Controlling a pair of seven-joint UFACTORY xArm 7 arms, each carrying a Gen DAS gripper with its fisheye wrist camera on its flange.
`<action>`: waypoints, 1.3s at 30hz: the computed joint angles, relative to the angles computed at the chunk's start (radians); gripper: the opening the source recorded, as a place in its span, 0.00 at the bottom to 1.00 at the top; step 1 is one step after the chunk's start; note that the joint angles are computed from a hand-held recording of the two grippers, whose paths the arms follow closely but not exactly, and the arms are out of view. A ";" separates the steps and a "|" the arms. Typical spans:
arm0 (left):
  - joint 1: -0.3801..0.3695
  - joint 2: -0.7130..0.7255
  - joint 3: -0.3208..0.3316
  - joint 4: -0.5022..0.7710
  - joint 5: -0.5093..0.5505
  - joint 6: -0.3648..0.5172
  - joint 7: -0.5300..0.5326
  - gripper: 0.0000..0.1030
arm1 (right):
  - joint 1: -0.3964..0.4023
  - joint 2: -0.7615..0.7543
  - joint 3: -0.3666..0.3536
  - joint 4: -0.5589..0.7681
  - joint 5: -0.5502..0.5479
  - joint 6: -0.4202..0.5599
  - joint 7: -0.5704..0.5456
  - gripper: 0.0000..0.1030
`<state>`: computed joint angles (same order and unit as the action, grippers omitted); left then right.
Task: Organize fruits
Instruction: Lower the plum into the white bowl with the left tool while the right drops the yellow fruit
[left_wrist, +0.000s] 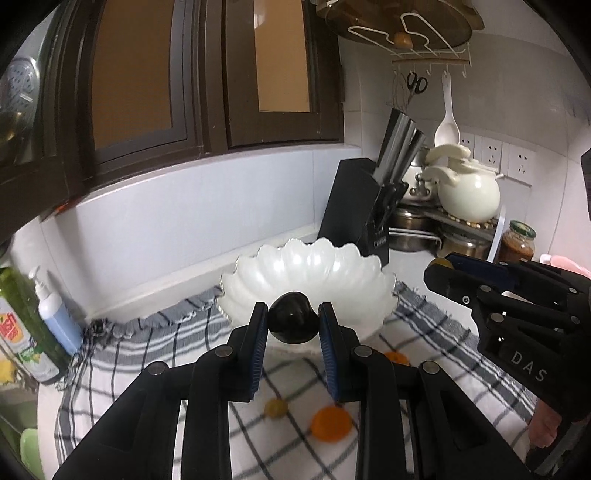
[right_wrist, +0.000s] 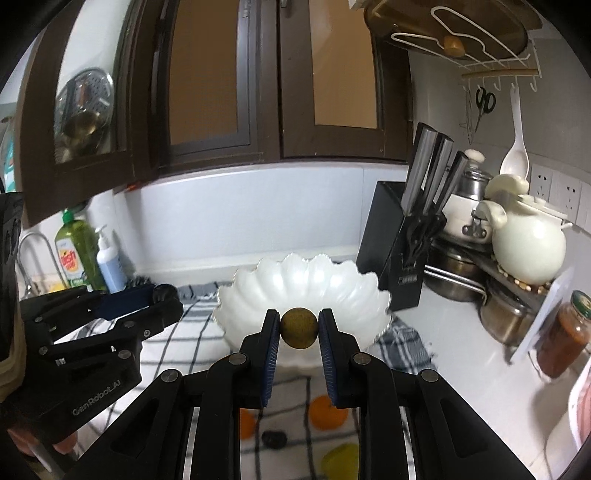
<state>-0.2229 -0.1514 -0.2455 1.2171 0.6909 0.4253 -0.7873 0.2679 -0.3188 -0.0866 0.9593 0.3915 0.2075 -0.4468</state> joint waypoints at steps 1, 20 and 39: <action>0.000 0.013 0.003 0.014 -0.007 -0.002 0.008 0.27 | 0.009 0.018 -0.009 0.019 0.010 0.001 -0.009 0.22; -0.105 0.390 0.168 0.419 -0.187 0.094 0.207 0.27 | -0.175 0.469 0.120 0.497 -0.011 0.197 0.011 0.22; -0.127 0.883 0.212 1.132 -0.524 0.498 0.526 0.27 | -0.235 0.936 0.164 1.136 -0.212 0.646 0.220 0.22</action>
<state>-0.3495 0.7312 -0.0338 2.3488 0.1669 0.9228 -0.2616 0.0329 0.6170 0.0774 2.0952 0.1796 0.8532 -0.2268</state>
